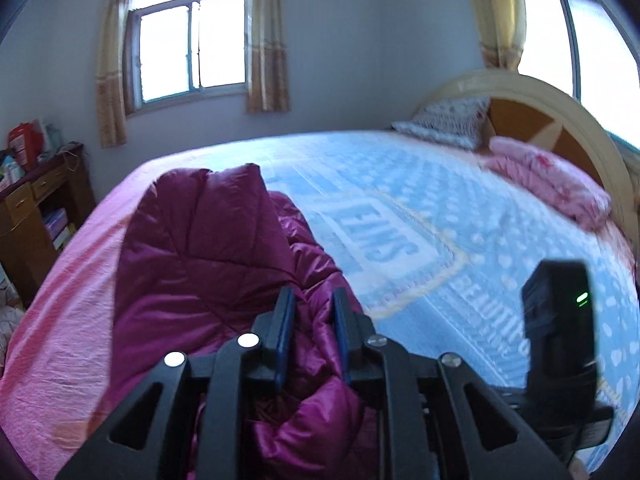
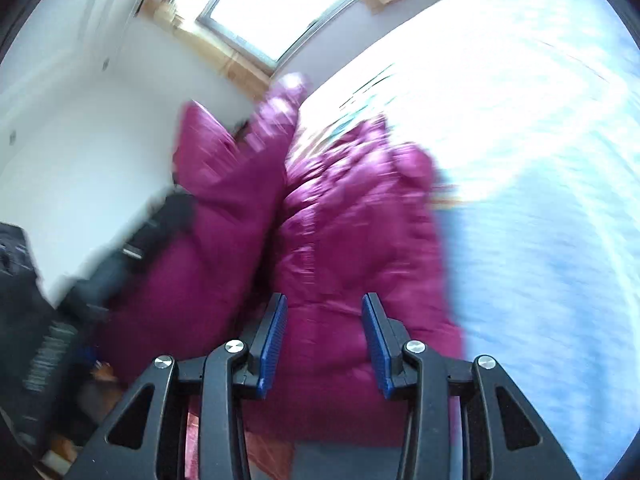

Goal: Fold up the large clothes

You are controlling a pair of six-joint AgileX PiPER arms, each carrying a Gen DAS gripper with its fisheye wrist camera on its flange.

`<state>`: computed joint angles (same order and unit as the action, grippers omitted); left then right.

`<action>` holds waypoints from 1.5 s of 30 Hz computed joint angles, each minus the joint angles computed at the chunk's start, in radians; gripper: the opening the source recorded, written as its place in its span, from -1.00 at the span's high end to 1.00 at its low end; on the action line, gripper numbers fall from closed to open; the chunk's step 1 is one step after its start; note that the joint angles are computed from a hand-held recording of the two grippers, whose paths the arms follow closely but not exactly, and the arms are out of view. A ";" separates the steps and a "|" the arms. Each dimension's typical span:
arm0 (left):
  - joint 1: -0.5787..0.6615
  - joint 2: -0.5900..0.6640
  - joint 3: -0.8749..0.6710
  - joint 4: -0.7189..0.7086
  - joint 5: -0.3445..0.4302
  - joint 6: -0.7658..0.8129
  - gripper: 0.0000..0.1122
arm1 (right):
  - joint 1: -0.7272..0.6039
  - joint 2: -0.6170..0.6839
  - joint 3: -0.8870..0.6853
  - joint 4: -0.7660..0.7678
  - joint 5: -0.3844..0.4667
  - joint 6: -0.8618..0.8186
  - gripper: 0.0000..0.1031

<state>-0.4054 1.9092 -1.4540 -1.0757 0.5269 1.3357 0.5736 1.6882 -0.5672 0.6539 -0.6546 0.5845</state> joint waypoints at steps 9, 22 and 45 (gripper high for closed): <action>-0.096 0.055 0.078 0.083 -0.092 -0.023 0.86 | 0.146 -0.061 0.220 0.261 -0.218 0.073 0.33; 0.049 -0.176 0.364 -0.151 0.137 0.384 -0.34 | 0.121 -0.377 0.150 0.526 -0.139 -0.492 -0.44; 0.488 -0.211 0.309 -0.118 0.584 0.381 -0.71 | -0.142 0.086 -0.591 0.345 0.523 -0.790 -0.52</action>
